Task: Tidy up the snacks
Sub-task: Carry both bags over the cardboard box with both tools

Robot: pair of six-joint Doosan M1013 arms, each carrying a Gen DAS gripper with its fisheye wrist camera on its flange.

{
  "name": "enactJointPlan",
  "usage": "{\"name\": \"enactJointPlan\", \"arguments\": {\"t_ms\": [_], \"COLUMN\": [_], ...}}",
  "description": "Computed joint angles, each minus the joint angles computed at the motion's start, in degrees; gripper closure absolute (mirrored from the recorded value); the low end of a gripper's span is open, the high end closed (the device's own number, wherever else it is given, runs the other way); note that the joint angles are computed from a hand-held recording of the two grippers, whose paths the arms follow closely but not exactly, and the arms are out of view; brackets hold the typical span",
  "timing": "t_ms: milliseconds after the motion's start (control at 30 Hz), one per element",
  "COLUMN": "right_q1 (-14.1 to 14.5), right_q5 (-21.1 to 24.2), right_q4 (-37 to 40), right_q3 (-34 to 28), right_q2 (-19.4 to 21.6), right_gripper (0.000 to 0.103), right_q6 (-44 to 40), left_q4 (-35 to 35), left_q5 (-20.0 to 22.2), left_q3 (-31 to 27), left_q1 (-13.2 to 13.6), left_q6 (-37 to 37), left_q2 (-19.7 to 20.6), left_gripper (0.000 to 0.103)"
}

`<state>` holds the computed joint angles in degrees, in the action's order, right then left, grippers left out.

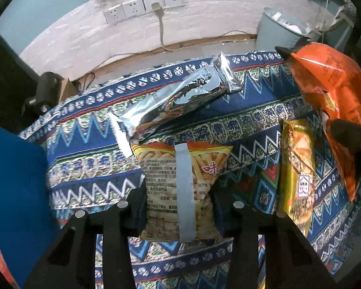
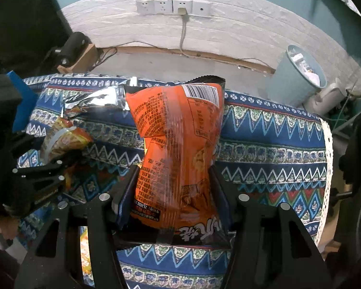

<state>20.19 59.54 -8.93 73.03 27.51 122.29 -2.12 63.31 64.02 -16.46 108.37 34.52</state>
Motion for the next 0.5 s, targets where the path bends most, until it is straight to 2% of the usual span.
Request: {"name": "enactJointPlan", "arguments": {"t_ms": [500], "right_q1": [2.4], "right_q5": [0.9], "right_q4": [-3.5], "right_q3": [-2.3], "right_q2": [-0.2], "right_gripper": [0.046], "right_q6": [1.1], "left_q4": [2.5], "left_q5": [-8.0], "left_q3": [5.6], "left_q1": [0.3], "left_q6": [1.3], "left_q2": [-7.3], "left_gripper": [0.059]}}
